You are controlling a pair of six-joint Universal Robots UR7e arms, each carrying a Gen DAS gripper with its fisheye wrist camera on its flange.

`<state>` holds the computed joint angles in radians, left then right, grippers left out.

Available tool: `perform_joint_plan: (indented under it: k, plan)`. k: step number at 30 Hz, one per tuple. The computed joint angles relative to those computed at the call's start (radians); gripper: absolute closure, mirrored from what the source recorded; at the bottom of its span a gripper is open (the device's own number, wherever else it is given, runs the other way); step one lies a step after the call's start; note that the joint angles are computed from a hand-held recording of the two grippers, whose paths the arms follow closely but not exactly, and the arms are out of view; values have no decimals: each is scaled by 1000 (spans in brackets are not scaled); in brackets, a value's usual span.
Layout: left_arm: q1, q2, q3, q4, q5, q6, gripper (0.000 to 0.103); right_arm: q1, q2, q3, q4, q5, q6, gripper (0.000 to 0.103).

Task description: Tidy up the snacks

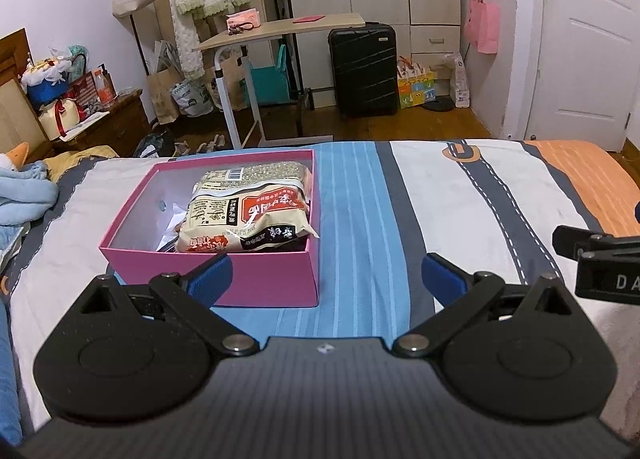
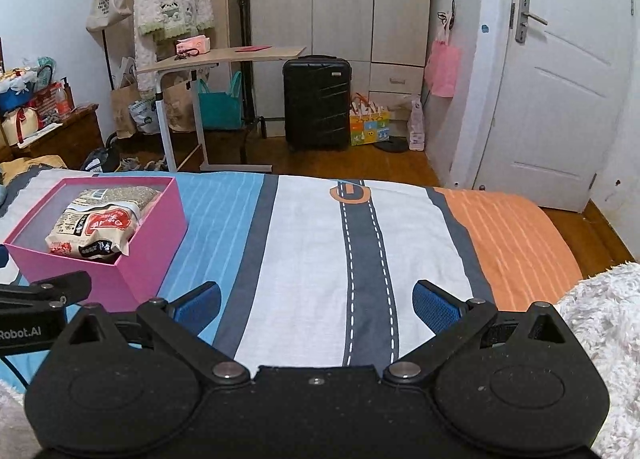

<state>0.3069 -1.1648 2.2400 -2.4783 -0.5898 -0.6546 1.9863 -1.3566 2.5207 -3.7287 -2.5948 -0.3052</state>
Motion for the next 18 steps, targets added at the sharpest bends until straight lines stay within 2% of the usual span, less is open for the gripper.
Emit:
perform_joint_plan:
  k: [5, 14, 18]
  plan:
    - [-3, 1, -6, 30, 5, -29, 0, 4, 0, 2, -8, 1, -4, 0]
    - [-19, 19, -3, 46, 28, -13, 0, 3, -10, 4, 4, -4, 12, 0]
    - [-16, 15, -3, 46, 14, -24, 0, 3, -13, 4, 12, -5, 16, 0]
